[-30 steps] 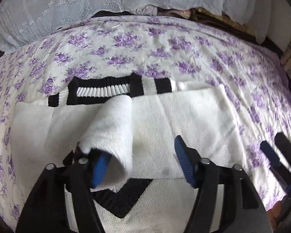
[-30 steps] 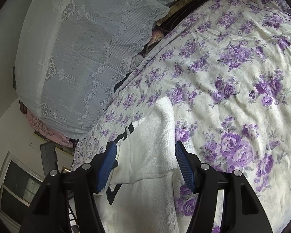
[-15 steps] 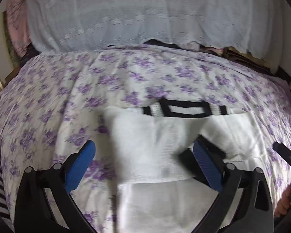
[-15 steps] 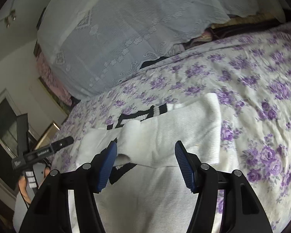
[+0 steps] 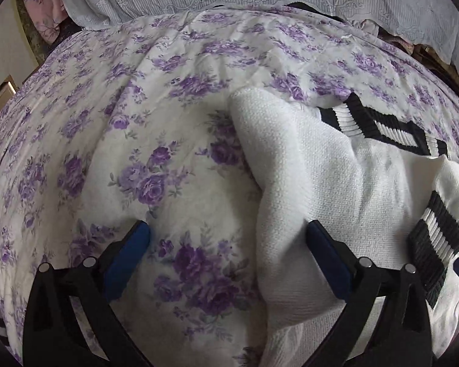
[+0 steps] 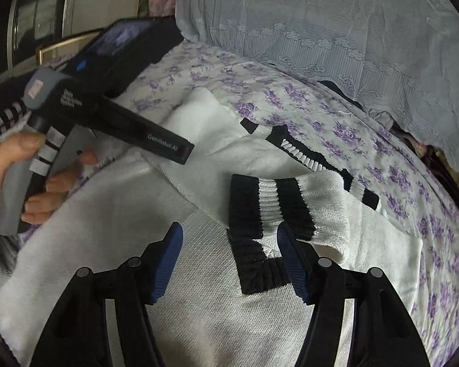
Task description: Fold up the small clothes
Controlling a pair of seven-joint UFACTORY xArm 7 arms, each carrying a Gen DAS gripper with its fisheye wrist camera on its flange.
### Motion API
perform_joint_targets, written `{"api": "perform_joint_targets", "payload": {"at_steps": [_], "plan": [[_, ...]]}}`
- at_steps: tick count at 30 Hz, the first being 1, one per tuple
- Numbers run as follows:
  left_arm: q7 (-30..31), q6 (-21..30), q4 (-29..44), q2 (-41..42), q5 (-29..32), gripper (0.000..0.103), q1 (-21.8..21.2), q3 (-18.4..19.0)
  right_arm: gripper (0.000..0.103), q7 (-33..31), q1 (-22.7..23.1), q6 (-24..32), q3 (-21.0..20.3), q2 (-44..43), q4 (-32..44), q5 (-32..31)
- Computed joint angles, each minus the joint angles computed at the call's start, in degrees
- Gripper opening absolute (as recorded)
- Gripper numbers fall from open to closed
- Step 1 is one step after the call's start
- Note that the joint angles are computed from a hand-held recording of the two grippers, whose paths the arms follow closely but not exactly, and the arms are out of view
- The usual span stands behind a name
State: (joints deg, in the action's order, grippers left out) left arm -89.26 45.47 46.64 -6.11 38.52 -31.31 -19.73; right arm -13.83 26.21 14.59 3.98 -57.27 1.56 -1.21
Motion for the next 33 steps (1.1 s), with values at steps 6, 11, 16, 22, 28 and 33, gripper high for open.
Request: {"api": "perform_joint_targets", "payload": {"at_steps": [6, 11, 16, 22, 28, 33], "plan": [[0.7, -2.08, -1.16, -1.0, -1.21, 0.099, 0.75, 0.01, 0.007, -6.75, 1.62, 2.12, -13.56, 2.49, 3.75, 4.8], [0.54, -1.52, -0.85, -0.84, -0.96, 0.099, 0.6, -0.26, 0.003, -8.81, -6.39, 0.78, -25.43, 4.26, 7.18, 13.05], [0.17, 0.05, -0.16, -0.73, -0.57, 0.099, 0.07, -0.63, 0.007, -10.35, -13.11, 2.98, -36.21, 12.62, 10.73, 20.69], [-6.44, -6.96, -2.97, -7.45, 5.82, 0.098, 1.71, -2.87, 0.007, -17.28, -10.69, 0.48, -34.11, 0.0, 7.01, 25.97], [4.45, -5.88, 6.52, 5.55, 2.47, 0.099, 0.72, -2.1, 0.011, -20.13, -0.41, 0.48, -36.83, 17.3, 14.29, 30.79], [0.93, -5.8, 5.56, 4.43, 5.1, 0.098, -2.29, 0.89, 0.007, -23.57, -2.52, 1.15, -39.28, 13.95, 13.08, 37.51]]}}
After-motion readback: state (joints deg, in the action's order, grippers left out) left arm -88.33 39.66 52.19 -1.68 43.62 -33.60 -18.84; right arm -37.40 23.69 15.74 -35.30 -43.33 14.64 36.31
